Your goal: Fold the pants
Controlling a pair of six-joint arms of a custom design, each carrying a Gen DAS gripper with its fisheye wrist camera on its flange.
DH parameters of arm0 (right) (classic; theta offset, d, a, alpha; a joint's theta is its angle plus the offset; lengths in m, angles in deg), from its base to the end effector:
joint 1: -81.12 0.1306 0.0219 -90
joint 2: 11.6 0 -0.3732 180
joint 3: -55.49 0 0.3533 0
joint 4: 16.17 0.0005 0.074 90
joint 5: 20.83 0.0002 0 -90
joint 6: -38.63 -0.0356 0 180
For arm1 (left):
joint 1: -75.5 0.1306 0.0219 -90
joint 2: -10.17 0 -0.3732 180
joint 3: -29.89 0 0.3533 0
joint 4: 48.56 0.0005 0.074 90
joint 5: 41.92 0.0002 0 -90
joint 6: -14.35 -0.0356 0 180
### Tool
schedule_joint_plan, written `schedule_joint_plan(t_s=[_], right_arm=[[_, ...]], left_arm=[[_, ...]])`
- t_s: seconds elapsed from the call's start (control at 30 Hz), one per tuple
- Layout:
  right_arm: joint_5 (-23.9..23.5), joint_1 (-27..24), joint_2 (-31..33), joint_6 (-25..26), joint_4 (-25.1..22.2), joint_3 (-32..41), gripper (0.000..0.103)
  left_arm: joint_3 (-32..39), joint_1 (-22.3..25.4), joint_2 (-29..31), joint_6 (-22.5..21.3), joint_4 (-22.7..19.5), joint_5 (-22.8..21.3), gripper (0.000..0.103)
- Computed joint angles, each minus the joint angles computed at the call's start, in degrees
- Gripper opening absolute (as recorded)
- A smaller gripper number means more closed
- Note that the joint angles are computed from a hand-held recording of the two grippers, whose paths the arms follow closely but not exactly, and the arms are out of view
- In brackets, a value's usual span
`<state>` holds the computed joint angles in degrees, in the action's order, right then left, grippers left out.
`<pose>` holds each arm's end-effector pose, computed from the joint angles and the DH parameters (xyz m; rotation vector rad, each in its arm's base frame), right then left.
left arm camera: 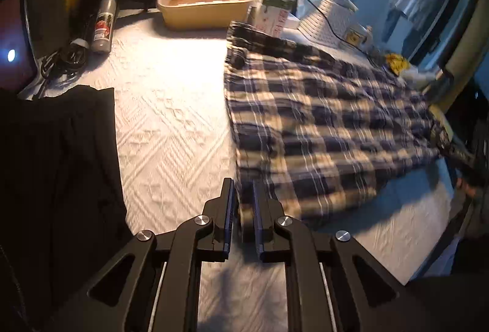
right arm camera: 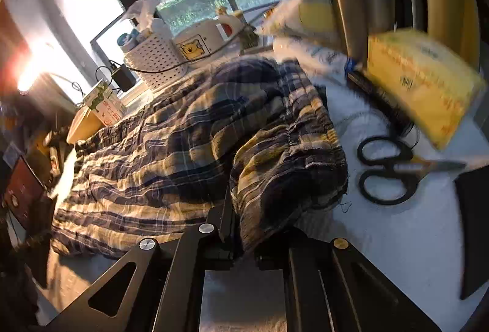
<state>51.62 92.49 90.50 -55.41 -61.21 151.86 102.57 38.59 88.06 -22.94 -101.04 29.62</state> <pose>0.5076 0.1125 0.3765 -0.2922 2.4458 0.4937 0.2886 -0.2033 0.3722 -0.4625 2.4723 -0.2233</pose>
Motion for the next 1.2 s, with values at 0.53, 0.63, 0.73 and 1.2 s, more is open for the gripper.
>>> schedule_joint_plan(t_s=[0.53, 0.63, 0.73, 1.2], right_arm=[[13.6, 0.6, -8.7, 4.7, 4.8, -4.2, 0.042], [12.9, -0.8, -9.5, 3.4, 5.1, -4.3, 0.042], [10.4, -0.1, -9.2, 4.7, 4.8, -3.8, 0.052], [3.3, 12.8, 4.5, 8.9, 4.5, 10.1, 0.069]], left_arm=[[0.0, -2.4, 2.9, -0.8, -0.6, -3.8, 0.003], [-0.8, -2.5, 1.5, -0.3, -0.2, -3.2, 0.006], [0.0, -0.7, 1.3, -1.1, -0.9, -2.3, 0.015], [16.1, 9.4, 12.7, -30.2, 5.1, 1.8, 0.029]])
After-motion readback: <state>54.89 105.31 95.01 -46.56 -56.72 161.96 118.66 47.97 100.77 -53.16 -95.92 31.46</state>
